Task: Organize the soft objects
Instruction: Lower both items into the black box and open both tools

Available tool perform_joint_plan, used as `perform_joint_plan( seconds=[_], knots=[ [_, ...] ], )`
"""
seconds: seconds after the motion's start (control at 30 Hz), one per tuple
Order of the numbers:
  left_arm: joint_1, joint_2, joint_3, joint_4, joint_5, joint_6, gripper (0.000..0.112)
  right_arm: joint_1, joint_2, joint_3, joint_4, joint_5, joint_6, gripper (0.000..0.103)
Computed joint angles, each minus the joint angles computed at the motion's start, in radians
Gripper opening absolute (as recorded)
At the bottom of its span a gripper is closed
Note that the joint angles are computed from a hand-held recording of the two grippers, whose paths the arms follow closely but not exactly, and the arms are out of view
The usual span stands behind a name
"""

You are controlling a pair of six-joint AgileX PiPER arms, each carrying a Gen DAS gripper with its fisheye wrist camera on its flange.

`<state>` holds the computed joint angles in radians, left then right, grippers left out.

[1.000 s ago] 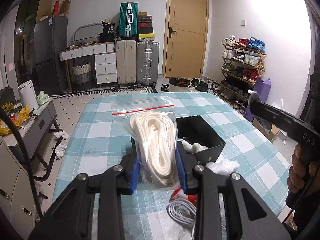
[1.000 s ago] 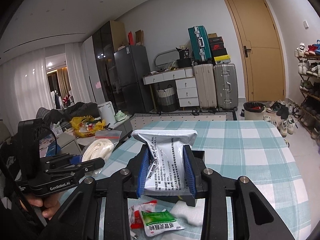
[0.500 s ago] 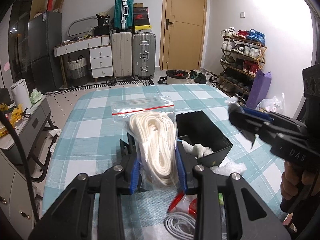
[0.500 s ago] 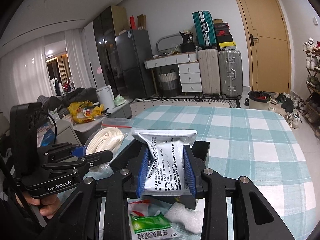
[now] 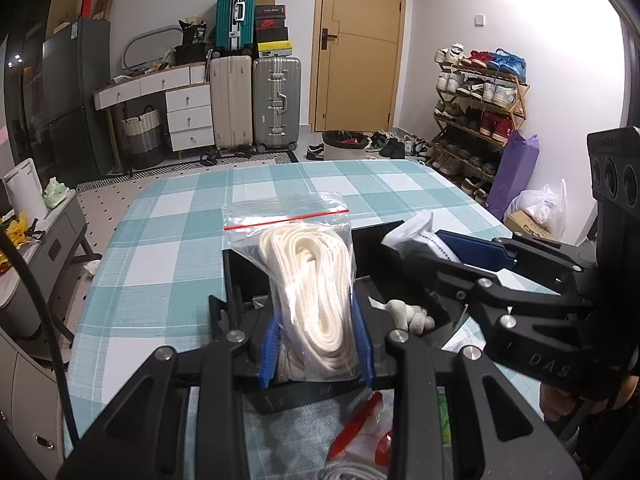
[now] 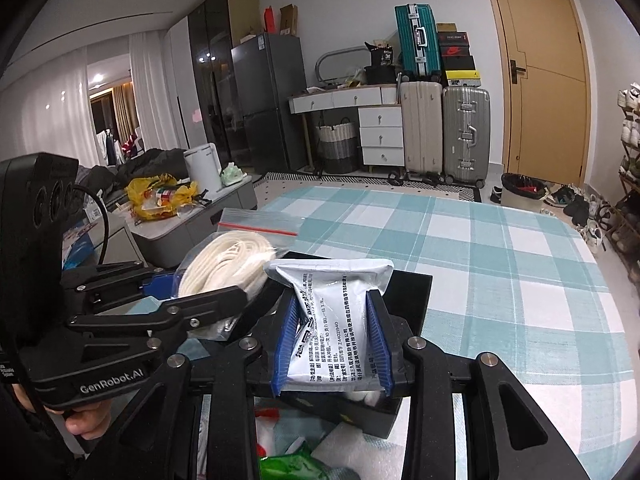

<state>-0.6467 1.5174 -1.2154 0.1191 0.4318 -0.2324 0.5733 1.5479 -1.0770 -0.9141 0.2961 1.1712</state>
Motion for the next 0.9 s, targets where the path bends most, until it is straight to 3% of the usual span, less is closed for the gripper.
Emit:
perform_joint_plan(
  seconds=[0.3,0.37,0.47,0.53,0.6,0.63,0.67,0.73,0.8,0.9],
  knots=[
    [-0.009,0.069,-0.036,0.035,0.003,-0.024,0.031,-0.036,0.077,-0.048,0.052,-0.007,-0.071,0.034],
    [-0.009,0.072,-0.036,0.032,0.006,-0.019,0.034,-0.040,0.084,-0.052,0.067,-0.014,-0.096,0.038],
    [-0.001,0.065,-0.030,0.033,0.002,-0.022,0.039,-0.038,0.075,-0.041,-0.029,0.005,-0.009,0.053],
    [0.009,0.052,-0.020,0.010,-0.008,0.001,0.057,-0.034,0.057,-0.031,-0.042,0.023,0.001,0.061],
    [0.015,0.037,-0.010,0.004,-0.010,0.006,0.059,-0.026,0.029,-0.010,-0.081,0.058,0.048,0.072],
    [0.018,0.032,-0.009,-0.007,-0.004,0.017,0.064,-0.029,0.011,0.005,-0.074,0.062,0.050,0.083],
    [0.024,0.024,-0.004,-0.027,0.003,0.031,0.070,-0.034,-0.013,0.023,-0.047,0.060,0.034,0.086],
    [0.029,-0.002,0.024,-0.002,-0.008,-0.014,0.095,-0.039,-0.061,0.061,0.001,0.058,-0.001,0.091],
    [0.028,-0.042,0.073,0.056,-0.040,-0.079,0.097,-0.026,-0.095,0.088,0.002,0.086,0.017,0.102],
    [0.030,-0.081,0.110,0.070,-0.026,-0.093,0.103,-0.015,-0.146,0.145,-0.004,0.096,0.063,0.102]
  ],
)
